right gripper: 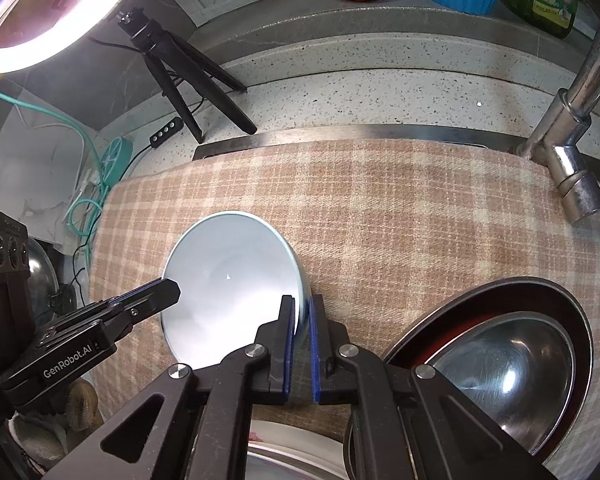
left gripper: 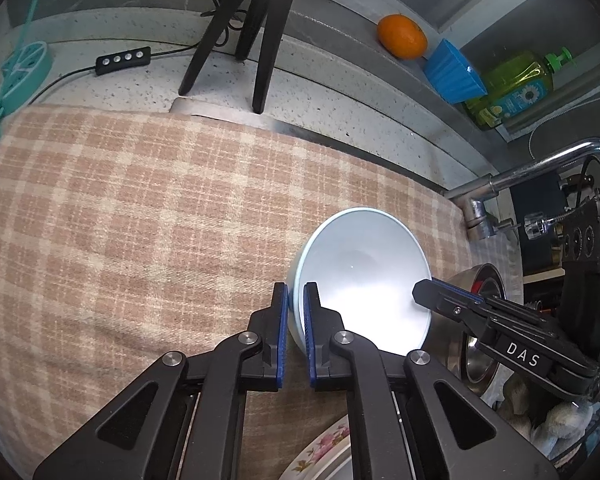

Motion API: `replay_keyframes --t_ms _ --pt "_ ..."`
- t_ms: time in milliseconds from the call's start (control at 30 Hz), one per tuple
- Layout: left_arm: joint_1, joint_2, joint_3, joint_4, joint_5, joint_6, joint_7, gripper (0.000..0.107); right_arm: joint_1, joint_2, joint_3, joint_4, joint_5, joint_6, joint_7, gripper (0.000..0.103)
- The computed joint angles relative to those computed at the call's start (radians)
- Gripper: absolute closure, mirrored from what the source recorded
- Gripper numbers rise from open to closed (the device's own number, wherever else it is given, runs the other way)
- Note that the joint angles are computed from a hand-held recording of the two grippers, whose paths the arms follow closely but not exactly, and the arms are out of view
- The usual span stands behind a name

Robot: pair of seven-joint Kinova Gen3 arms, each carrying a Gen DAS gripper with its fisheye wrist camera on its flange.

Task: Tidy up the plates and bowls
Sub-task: 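Carry the white bowl with both grippers over the nested steel bowls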

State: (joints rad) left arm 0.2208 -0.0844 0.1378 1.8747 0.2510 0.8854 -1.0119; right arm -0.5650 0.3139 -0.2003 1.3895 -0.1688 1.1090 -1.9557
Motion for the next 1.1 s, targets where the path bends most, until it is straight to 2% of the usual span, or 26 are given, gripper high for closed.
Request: replay_keyframes --t_ms 633,1100 --pt "0.019 -0.058 0.028 -0.065 -0.043 0.032 0.051 0.101 0.024 -0.095 -0.002 0.034 -0.011 -0.006 0.01 0.097" --pt "0.061 -0.052 0.065 -0.138 -0.08 0.028 0.092 0.101 0.078 -0.197 0.005 0.088 -0.036 -0.015 0.028 0.097"
